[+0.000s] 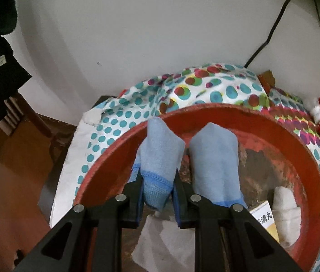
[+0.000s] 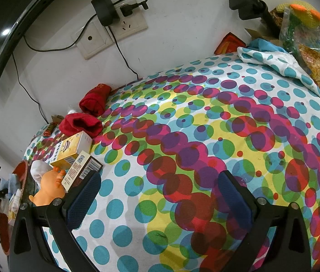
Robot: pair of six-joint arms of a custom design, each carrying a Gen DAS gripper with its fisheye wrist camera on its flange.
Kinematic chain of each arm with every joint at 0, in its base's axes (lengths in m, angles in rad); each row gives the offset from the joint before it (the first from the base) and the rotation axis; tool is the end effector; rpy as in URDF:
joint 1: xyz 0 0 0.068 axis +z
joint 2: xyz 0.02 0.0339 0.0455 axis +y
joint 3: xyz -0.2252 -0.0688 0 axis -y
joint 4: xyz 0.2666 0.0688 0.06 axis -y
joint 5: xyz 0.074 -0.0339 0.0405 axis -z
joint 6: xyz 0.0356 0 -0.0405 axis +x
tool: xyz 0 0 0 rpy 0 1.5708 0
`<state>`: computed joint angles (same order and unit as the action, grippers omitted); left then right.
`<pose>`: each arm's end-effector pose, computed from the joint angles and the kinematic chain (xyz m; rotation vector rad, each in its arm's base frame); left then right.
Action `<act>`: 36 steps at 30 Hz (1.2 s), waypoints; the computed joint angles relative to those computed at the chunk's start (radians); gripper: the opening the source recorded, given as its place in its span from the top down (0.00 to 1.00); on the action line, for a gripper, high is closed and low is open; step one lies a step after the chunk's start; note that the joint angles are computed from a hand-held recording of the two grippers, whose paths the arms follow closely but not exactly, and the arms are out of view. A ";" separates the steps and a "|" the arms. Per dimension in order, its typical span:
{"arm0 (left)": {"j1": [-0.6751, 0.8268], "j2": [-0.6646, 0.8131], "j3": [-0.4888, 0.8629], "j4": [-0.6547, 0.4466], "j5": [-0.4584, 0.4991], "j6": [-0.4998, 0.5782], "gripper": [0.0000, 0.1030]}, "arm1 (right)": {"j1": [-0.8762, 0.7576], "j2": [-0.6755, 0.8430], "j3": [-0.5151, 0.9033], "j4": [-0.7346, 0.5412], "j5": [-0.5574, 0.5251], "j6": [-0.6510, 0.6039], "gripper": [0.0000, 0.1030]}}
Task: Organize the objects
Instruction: 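Carry the blue sock with the left gripper over the red tray and open, then lift the left gripper away from the tray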
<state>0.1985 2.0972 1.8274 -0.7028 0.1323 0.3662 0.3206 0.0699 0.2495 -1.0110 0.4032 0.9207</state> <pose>0.4594 0.0876 0.2047 0.2635 2.5179 0.0564 0.1172 0.0242 0.1570 0.8593 2.1571 0.1368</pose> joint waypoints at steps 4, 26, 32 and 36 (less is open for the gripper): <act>0.003 0.031 0.026 -0.019 0.005 -0.013 0.63 | -0.006 -0.008 -0.001 -0.007 -0.002 -0.004 0.00; 0.480 -1.487 -1.228 -0.258 0.894 0.272 0.26 | 0.353 0.751 0.309 0.136 0.172 -0.004 0.00; 0.353 -1.552 -1.311 -0.186 0.776 0.249 0.26 | 0.412 0.998 0.453 0.130 0.241 0.272 0.01; 0.383 -1.418 -1.264 -0.182 0.783 0.237 0.26 | 0.353 1.113 0.525 0.192 0.182 0.317 0.22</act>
<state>0.5814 0.6790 0.5634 -0.8847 0.9148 0.6036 0.6732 1.1834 0.7745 -0.8192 0.5851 1.2378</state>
